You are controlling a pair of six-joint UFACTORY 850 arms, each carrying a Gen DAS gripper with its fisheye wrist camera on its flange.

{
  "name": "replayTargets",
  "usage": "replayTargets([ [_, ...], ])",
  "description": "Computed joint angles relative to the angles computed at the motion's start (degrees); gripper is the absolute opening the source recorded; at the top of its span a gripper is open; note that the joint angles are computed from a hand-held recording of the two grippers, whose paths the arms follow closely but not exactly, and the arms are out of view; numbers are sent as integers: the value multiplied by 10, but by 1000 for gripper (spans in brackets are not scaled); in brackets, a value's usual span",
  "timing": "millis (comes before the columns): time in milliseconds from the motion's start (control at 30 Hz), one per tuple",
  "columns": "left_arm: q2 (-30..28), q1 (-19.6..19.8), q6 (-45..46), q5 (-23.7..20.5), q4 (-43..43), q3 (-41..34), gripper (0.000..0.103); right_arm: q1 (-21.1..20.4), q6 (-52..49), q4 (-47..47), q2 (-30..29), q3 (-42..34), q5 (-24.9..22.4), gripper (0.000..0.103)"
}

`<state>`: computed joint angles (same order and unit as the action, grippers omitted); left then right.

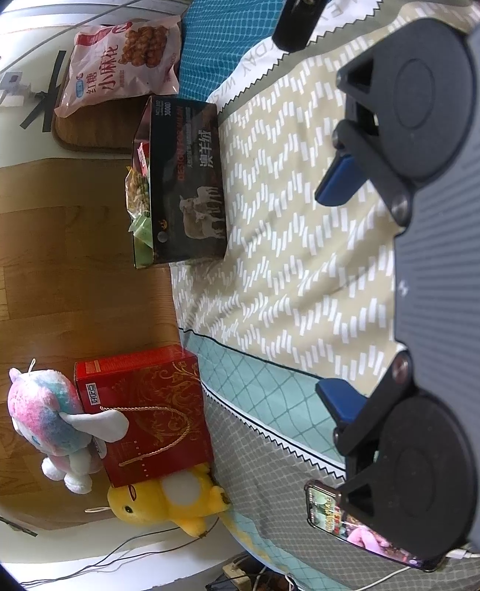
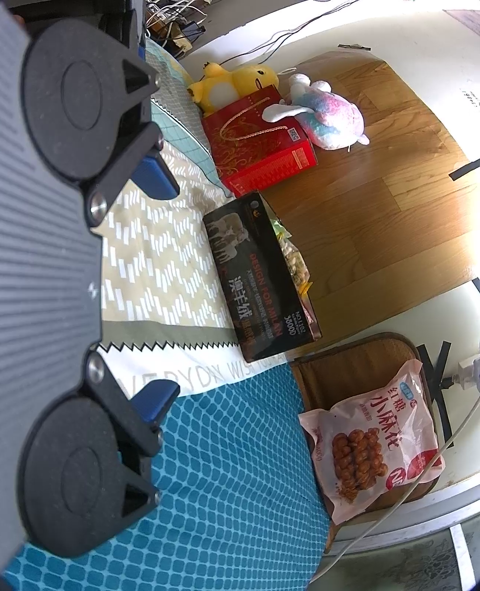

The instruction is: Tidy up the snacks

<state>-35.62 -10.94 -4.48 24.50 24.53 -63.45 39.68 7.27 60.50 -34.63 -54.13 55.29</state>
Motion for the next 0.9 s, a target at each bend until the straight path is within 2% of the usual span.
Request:
replayTargets([
  [900, -10, -18, 180, -8, -178, -3, 103, -1, 6, 1, 2, 1, -2, 103],
])
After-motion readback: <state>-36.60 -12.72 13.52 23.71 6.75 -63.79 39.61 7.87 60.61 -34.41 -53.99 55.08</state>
